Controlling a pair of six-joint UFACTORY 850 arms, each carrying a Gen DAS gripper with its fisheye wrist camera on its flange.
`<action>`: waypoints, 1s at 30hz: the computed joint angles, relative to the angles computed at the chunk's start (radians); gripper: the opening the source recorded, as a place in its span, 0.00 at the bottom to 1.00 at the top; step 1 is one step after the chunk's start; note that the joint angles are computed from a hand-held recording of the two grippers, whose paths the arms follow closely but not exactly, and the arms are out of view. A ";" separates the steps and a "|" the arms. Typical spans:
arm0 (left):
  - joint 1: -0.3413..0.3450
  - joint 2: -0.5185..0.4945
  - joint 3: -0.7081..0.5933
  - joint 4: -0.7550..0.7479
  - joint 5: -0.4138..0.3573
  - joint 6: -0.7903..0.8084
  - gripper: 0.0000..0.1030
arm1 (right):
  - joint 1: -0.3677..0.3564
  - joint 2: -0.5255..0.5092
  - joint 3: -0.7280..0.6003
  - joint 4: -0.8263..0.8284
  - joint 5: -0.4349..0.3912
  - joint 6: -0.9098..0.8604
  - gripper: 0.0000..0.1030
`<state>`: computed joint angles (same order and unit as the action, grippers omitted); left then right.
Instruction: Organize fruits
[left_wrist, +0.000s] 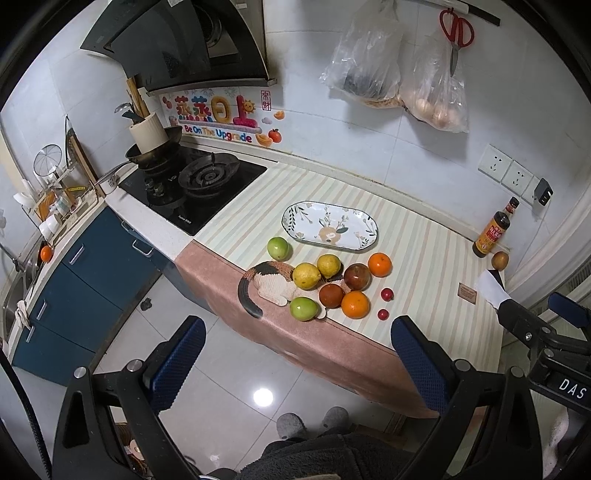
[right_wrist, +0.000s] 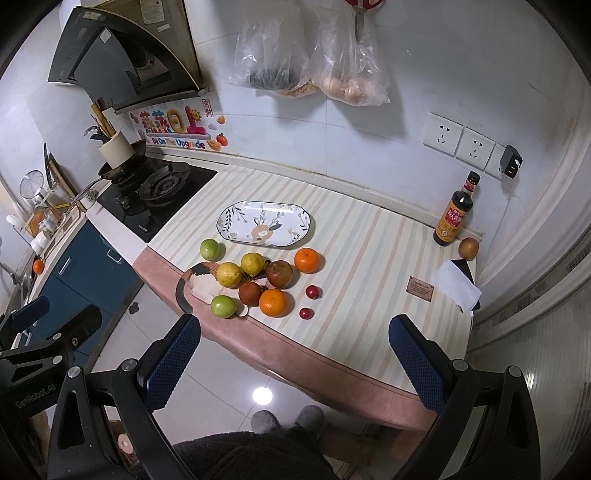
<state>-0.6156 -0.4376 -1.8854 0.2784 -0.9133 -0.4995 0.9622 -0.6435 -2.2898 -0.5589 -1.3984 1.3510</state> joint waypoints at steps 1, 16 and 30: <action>0.000 0.000 0.000 -0.002 0.000 0.001 1.00 | -0.009 -0.017 -0.041 0.007 -0.014 -0.021 1.00; 0.000 -0.017 -0.042 0.007 -0.018 -0.001 1.00 | -0.016 -0.025 -0.052 -0.001 -0.002 -0.019 1.00; 0.043 -0.275 -0.206 0.194 -0.114 -0.137 1.00 | -0.194 0.122 0.471 0.169 0.551 0.017 1.00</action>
